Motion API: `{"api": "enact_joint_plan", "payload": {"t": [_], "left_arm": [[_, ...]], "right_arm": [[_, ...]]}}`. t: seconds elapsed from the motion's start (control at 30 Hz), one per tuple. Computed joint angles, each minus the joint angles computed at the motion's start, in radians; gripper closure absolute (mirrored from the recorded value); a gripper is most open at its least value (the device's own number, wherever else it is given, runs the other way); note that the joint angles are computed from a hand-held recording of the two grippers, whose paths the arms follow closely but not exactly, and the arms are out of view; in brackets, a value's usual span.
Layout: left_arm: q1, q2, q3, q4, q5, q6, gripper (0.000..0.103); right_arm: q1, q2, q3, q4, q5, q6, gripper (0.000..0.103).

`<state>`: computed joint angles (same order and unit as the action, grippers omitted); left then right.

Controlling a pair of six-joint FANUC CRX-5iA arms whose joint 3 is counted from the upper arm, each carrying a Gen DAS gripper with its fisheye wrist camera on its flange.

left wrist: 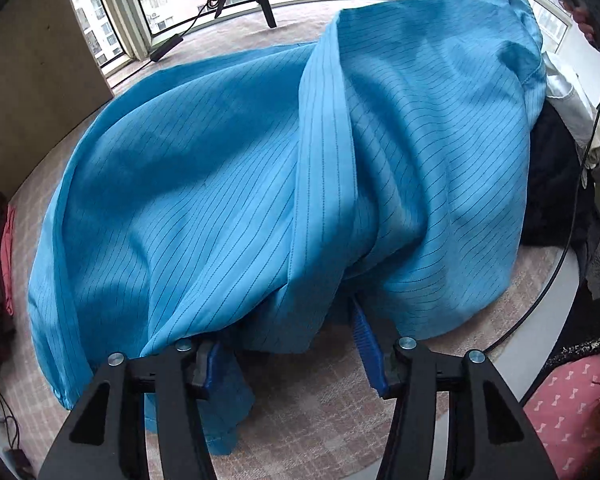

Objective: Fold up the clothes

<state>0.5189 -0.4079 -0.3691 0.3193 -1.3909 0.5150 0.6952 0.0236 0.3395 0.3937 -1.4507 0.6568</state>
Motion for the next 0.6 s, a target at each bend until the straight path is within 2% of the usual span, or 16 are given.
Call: {"api": "enact_joint_plan", "payload": {"t": [0.03,0.07,0.17,0.2,0.3,0.37,0.43,0.5,0.6], "left_arm": [[-0.01,0.035,0.025,-0.013,-0.038,0.034,0.098],[-0.017,0.068,0.05,-0.021,-0.077,0.064,0.103],[0.049,0.098,0.124,0.025,-0.214,0.063,0.102],[0.084,0.104,0.165,0.045,-0.281,0.056,0.102],[0.2,0.136,0.332,0.122,-0.49,0.056,0.102],[0.249,0.177,0.478,0.149,-0.568,0.046,0.102],[0.252,0.211,0.603,0.137,-0.574,0.041,0.102],[0.199,0.259,0.692,0.064,-0.497,0.022,0.101],[0.1,0.362,0.798,-0.056,-0.44,0.027,0.101]], "right_arm": [[0.0,0.001,0.0,0.001,-0.003,0.0,0.1],[0.0,0.002,0.0,-0.001,-0.006,0.0,0.1],[0.004,-0.004,-0.006,0.001,-0.012,-0.002,0.1],[0.007,-0.008,-0.011,0.004,-0.013,-0.005,0.1],[0.009,-0.028,-0.038,0.003,-0.005,-0.025,0.1],[0.011,-0.043,-0.062,-0.002,0.004,-0.04,0.1],[0.014,-0.055,-0.087,-0.004,0.007,-0.058,0.1],[0.015,-0.07,-0.112,-0.015,0.016,-0.075,0.1],[0.022,-0.088,-0.142,-0.018,0.012,-0.103,0.1]]}}
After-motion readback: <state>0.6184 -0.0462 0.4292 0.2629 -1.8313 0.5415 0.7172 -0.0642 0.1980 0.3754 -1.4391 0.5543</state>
